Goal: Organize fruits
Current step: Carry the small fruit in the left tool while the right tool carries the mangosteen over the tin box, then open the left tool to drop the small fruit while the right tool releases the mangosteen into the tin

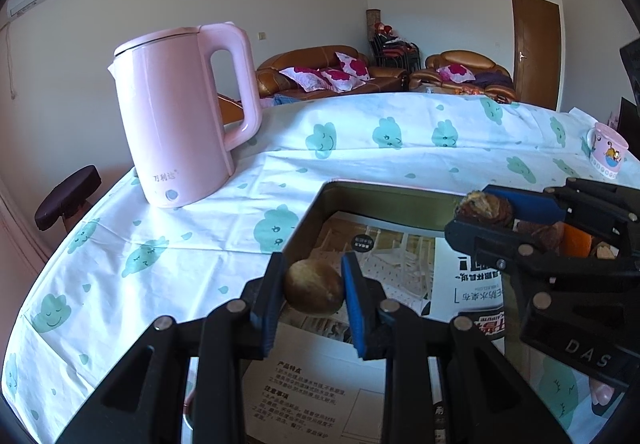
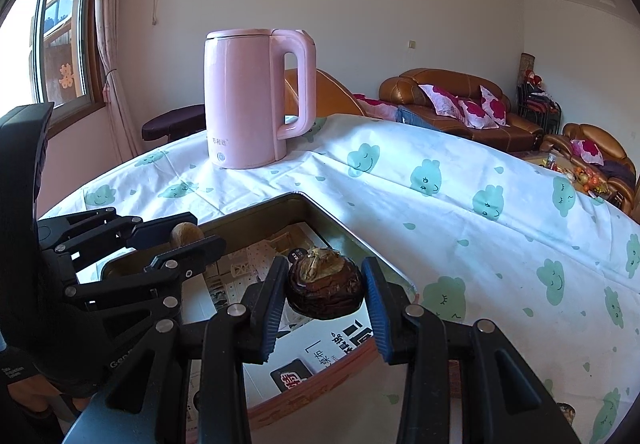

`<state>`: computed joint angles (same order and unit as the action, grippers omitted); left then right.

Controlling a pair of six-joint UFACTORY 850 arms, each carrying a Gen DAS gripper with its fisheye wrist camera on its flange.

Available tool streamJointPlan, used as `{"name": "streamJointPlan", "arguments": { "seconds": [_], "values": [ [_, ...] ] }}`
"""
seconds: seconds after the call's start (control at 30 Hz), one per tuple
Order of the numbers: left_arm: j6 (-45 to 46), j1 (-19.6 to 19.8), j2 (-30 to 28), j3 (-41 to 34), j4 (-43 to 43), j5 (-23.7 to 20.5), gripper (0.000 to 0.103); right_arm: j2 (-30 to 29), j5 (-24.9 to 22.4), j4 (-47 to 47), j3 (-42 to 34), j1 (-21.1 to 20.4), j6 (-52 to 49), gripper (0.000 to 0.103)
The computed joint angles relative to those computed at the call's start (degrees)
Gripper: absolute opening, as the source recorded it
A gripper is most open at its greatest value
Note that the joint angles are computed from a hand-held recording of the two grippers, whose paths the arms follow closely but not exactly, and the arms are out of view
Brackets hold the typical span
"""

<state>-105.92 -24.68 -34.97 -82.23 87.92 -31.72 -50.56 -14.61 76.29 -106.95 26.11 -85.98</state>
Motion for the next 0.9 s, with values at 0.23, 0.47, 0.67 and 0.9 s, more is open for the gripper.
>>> {"name": "streamJointPlan", "arguments": {
  "seconds": [0.23, 0.47, 0.67, 0.9],
  "values": [
    [3.2, 0.3, -0.6, -1.0, -2.8, 0.7, 0.030, -0.7, 0.4, -3.6, -0.7, 0.2, 3.3, 0.040],
    [6.1, 0.4, -1.2, -1.8, -5.3, 0.8, 0.031, -1.2, 0.2, -10.1, -1.4, 0.4, 9.5, 0.040],
    [5.8, 0.1, -1.4, -2.0, -4.7, -0.2, 0.035, -1.5, -0.1, -12.1, -1.8, 0.5, 11.4, 0.044],
    [3.1, 0.0, -0.7, -0.9, -2.5, -0.9, 0.048, -0.7, 0.6, -6.1, -0.4, 0.1, 7.0, 0.058]
  ]
}}
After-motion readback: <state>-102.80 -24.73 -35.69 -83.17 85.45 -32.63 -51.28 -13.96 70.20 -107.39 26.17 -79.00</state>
